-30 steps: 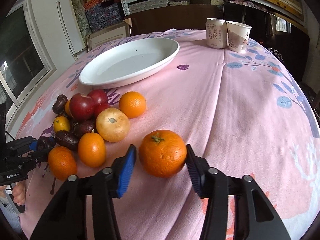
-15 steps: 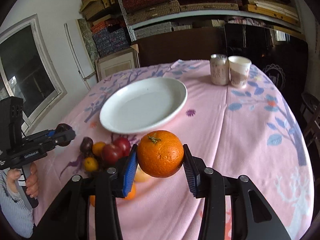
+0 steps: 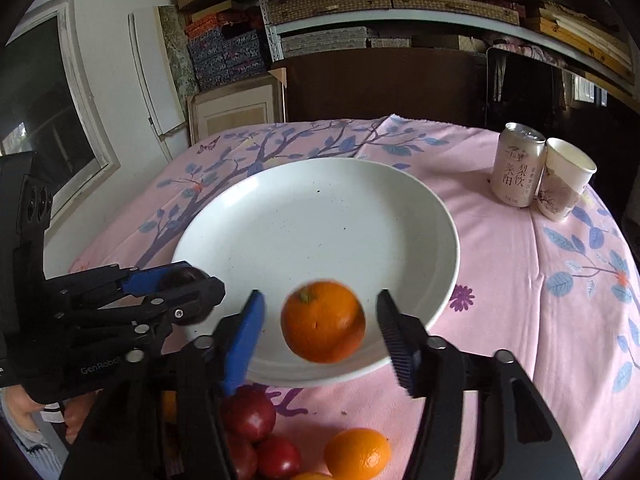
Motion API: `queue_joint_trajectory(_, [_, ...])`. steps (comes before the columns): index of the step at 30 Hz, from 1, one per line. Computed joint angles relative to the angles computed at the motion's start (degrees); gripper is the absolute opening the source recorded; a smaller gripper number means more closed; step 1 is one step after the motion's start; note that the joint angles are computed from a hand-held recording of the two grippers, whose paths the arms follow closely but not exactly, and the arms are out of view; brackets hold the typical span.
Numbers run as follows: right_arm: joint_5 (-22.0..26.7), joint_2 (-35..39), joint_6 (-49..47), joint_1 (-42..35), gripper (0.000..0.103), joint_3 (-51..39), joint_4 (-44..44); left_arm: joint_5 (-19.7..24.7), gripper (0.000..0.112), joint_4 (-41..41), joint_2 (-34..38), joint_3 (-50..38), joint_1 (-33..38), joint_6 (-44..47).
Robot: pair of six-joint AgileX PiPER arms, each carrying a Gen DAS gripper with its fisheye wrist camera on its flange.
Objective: Organize fruits
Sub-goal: 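Carry both fruits onto the white plate and open both tools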
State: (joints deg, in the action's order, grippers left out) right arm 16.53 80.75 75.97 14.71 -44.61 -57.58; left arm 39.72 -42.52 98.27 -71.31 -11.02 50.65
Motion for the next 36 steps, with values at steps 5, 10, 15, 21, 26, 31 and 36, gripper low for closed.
queue_joint_trajectory(5, [-0.9, -7.9, -0.4, -0.5, 0.068, 3.6, 2.0, 3.0, 0.05, -3.6, -1.5, 0.5, 3.8, 2.6])
queue_joint_trajectory(10, [5.8, -23.0, 12.1, 5.3, 0.082, 10.9, -6.4, 3.6, 0.062, -10.1, -8.7, 7.1, 10.9, 9.8])
queue_joint_trajectory(15, [12.3, -33.4, 27.2, 13.1, 0.088, 22.4, -13.4, 6.1, 0.068, -16.8, -15.3, 18.6, 19.9, 20.3])
queue_joint_trajectory(21, [1.3, -37.1, 23.4, 3.8, 0.09, 26.1, -7.5, -1.2, 0.069, -18.4, -23.3, 29.8, 16.8, 29.5])
queue_joint_trajectory(26, [1.8, -36.7, 25.3, 5.4, 0.091, 26.1, -9.2, -6.3, 0.069, -19.4, -24.5, 32.0, 11.9, 32.8])
queue_joint_trajectory(31, [2.6, -35.3, 25.8, 7.1, 0.091, 25.4, -10.0, -2.8, 0.068, -18.5, -20.1, 28.9, 13.0, 30.4])
queue_joint_trajectory(36, [5.5, -34.0, 28.9, 10.4, 0.091, 24.9, -12.7, 0.0, 0.057, -18.0, -17.2, 26.7, 13.7, 29.1])
